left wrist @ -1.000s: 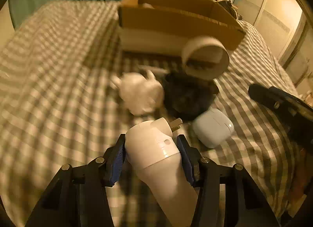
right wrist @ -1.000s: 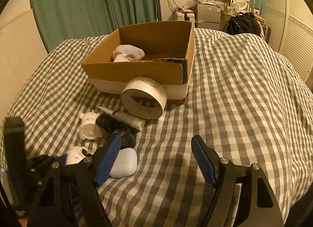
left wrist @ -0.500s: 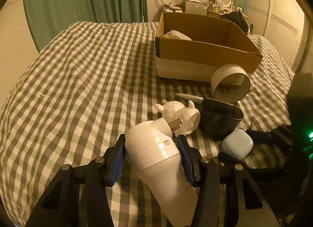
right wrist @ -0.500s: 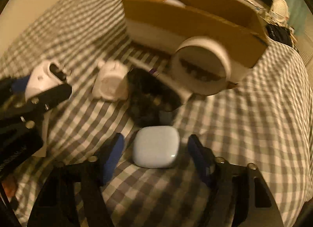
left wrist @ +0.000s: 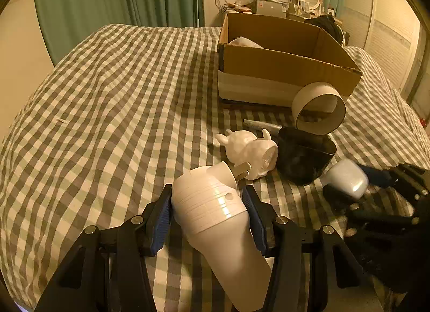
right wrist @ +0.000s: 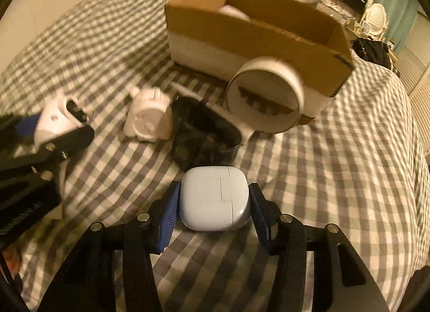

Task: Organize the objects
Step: 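Grasp the pale blue earbud case with the right gripper while the left holds the bottle, then carry both items over the box and open both grippers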

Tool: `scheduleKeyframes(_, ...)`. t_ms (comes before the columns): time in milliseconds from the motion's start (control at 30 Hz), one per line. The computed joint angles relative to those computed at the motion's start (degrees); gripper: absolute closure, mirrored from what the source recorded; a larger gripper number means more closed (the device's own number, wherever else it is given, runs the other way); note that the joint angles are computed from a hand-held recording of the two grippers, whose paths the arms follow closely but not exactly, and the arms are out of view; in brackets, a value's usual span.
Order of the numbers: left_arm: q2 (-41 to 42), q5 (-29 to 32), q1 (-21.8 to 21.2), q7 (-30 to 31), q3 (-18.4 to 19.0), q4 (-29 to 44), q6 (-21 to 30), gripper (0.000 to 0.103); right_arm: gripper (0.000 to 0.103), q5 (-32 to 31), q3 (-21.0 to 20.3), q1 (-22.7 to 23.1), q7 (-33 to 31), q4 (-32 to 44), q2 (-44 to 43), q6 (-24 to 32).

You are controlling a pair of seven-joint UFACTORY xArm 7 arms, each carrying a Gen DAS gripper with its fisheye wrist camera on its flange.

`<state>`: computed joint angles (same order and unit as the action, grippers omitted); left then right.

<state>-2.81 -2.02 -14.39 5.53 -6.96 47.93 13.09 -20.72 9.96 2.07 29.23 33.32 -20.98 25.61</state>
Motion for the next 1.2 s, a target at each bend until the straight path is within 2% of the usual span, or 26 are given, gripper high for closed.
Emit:
scheduleKeyframes(133, -1.1, -2.8, -0.7, 2.6, 0.2, 0.1, 0.9, 0.05, 0.053, 2.6, -1.6, 0.5, -0.4, -1.6, -3.7, -1.4)
scheduleKeyframes(267, -1.9, -6.3, -1.5, 5.4, 0.4, 1.2, 2.0, 0.05, 0.053, 4.1, -1.2, -0.1, -0.6, -2.2, -6.1, -2.6)
scheduleKeyframes(333, -2.0, -9.3, -2.2, 7.9, 0.7, 2.7, 2.6, 0.05, 0.053, 4.5, -1.3, -0.6, -1.1, -1.9, -6.9, -3.7)
scheduleKeyframes(467, -0.3, -10.3, -2.3, 8.7, 0.3, 7.4, 3.2, 0.05, 0.053, 4.4, -1.1, -2.6, -1.8, -0.9, -9.9, -4.3)
scheduleKeyframes(733, 7.2, -2.3, -1.7, 1.0, -0.7, 22.8, 3.7, 0.05, 0.053, 4.0, -1.6, -5.7, -4.9, 8.6, -6.7, -5.7)
scheduleKeyframes(967, 17.3, 3.5, -3.7, -4.8, -0.4, 39.1, 4.9, 0.05, 0.053, 3.6, -2.8, -8.2, -6.6, 19.4, 1.2, -8.3)
scheduleKeyframes(1100, 25.1, 3.8, -4.5, -2.0, -1.2, 48.1, 4.4, 0.05, 0.053, 1.7, -3.4, -8.8, -6.2, 25.9, 7.0, -9.3)
scheduleKeyframes(1200, 32.0, 1.6, -3.7, 1.3, -3.0, 56.3, 7.8, 0.05, 0.053, -0.9, -3.9, -9.2, -3.9, 30.4, 11.8, -9.8)
